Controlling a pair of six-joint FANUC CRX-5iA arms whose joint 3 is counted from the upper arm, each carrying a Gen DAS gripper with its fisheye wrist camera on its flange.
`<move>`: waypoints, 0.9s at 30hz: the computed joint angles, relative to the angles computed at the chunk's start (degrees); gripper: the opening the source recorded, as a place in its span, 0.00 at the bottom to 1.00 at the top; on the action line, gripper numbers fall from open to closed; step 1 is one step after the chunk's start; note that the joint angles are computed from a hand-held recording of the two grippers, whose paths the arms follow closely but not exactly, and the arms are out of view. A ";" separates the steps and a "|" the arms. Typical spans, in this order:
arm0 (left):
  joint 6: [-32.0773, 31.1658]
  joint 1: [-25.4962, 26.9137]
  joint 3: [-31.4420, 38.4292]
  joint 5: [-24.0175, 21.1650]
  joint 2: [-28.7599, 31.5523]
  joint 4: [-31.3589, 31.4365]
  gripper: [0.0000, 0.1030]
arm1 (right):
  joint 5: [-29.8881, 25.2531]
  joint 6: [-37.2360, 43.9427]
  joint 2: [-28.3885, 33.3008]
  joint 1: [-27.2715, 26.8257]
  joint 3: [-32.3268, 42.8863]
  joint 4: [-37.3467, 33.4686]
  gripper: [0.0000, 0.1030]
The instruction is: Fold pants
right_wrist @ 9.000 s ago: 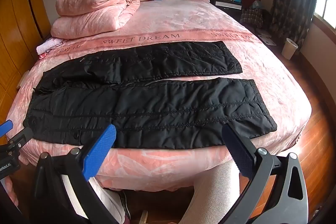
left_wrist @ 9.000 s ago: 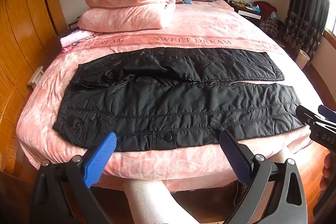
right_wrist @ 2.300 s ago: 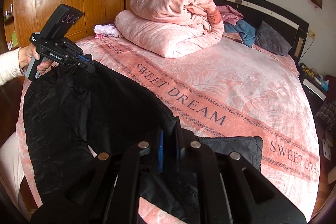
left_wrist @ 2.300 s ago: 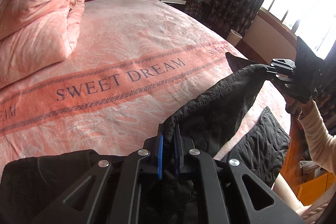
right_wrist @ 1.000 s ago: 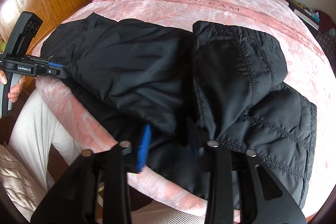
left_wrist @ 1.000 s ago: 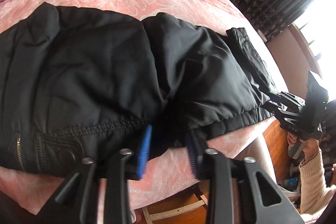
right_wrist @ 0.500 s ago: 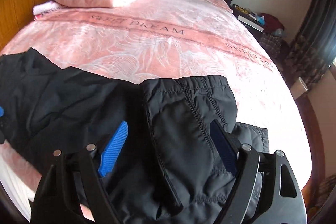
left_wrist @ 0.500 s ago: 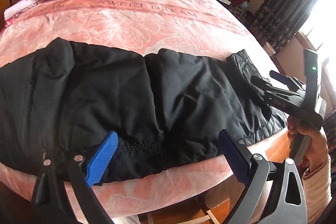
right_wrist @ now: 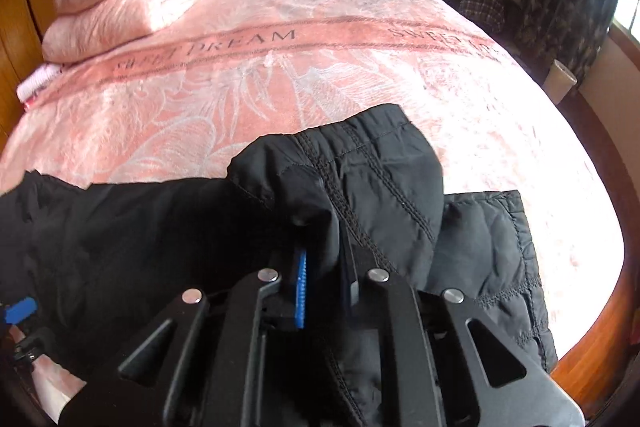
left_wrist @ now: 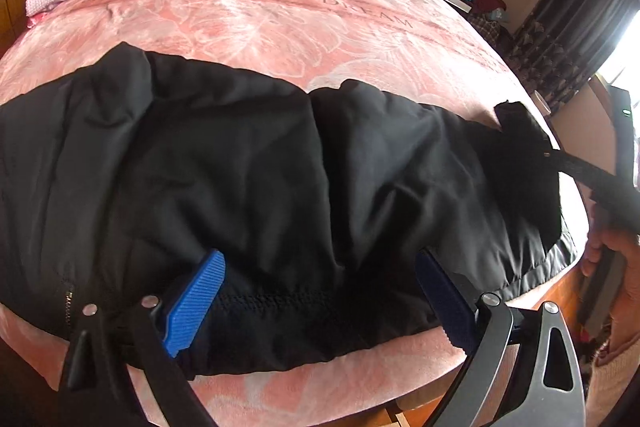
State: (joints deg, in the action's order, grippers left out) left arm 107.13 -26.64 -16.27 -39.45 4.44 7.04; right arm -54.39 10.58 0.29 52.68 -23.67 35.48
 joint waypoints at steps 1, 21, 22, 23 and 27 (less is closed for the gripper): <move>0.40 -0.02 0.32 -0.53 0.57 -0.04 0.94 | 0.11 -2.52 -2.48 0.47 -1.78 1.12 0.11; 1.70 -4.16 6.01 -3.98 4.07 -3.74 0.94 | -7.26 -23.05 -33.58 5.00 -25.17 -7.48 0.39; 1.89 -4.45 6.21 -4.15 4.10 -3.81 0.94 | -7.78 -24.28 -34.97 5.54 -25.78 -6.81 0.43; 1.90 -4.65 6.49 -4.34 4.22 -3.73 0.94 | -8.82 -26.00 -36.36 6.45 -26.42 -5.81 0.47; 1.25 -5.13 6.76 -4.34 4.63 -2.46 0.94 | -12.97 -32.09 -43.50 9.46 -29.45 -3.14 0.47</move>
